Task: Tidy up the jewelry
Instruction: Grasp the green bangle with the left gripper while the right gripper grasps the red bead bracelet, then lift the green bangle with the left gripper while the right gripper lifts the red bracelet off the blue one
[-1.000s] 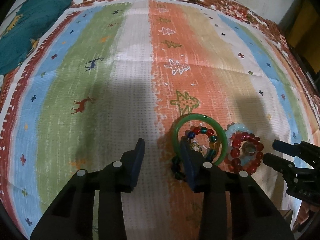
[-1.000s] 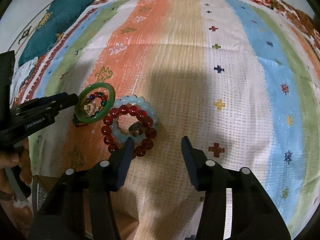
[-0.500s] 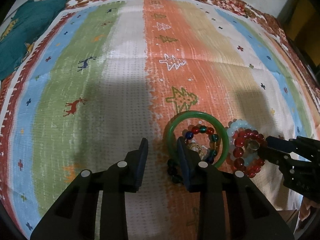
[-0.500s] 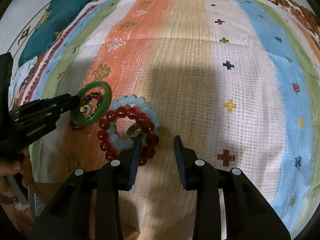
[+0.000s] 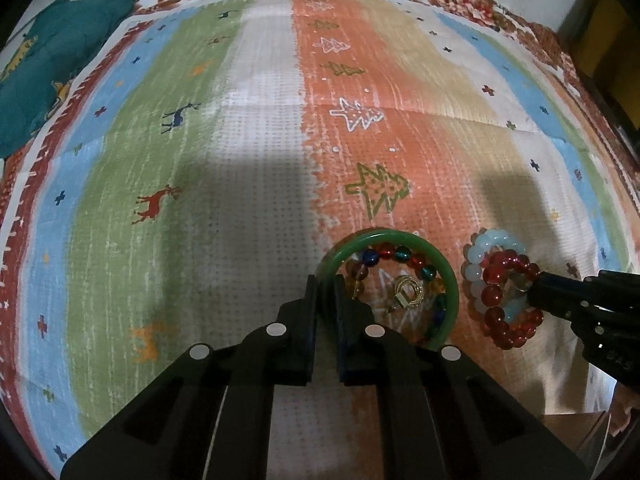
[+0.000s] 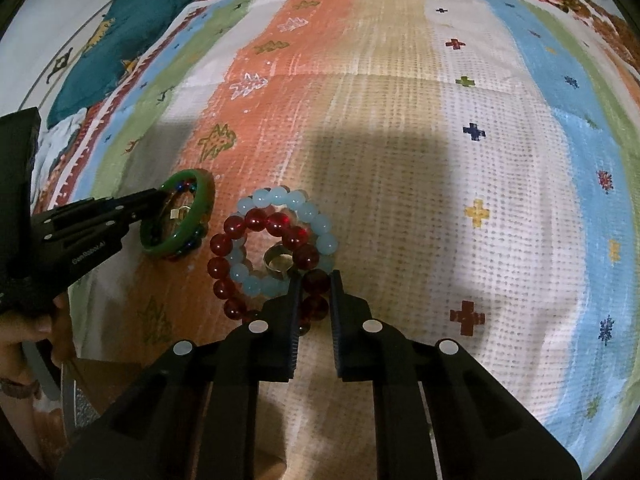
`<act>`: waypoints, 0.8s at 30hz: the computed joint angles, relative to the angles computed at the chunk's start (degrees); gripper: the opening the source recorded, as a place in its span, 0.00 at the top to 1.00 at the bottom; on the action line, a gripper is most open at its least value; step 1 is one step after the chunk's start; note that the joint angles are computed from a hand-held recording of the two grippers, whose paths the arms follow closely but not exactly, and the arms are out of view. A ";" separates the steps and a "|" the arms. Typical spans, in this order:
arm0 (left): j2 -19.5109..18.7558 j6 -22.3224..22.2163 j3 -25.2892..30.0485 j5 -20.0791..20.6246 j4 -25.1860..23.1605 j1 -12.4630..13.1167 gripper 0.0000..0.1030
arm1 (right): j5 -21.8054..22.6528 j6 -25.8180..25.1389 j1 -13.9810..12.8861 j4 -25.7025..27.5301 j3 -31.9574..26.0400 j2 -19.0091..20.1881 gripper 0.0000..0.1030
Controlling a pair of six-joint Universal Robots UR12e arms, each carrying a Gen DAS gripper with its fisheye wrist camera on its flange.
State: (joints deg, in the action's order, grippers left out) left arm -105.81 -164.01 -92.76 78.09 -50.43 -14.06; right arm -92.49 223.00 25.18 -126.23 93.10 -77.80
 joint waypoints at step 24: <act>3.52 -0.60 -1.90 -3.25 4.40 0.67 0.93 | -6.15 -5.04 2.51 0.54 -2.92 -0.68 0.87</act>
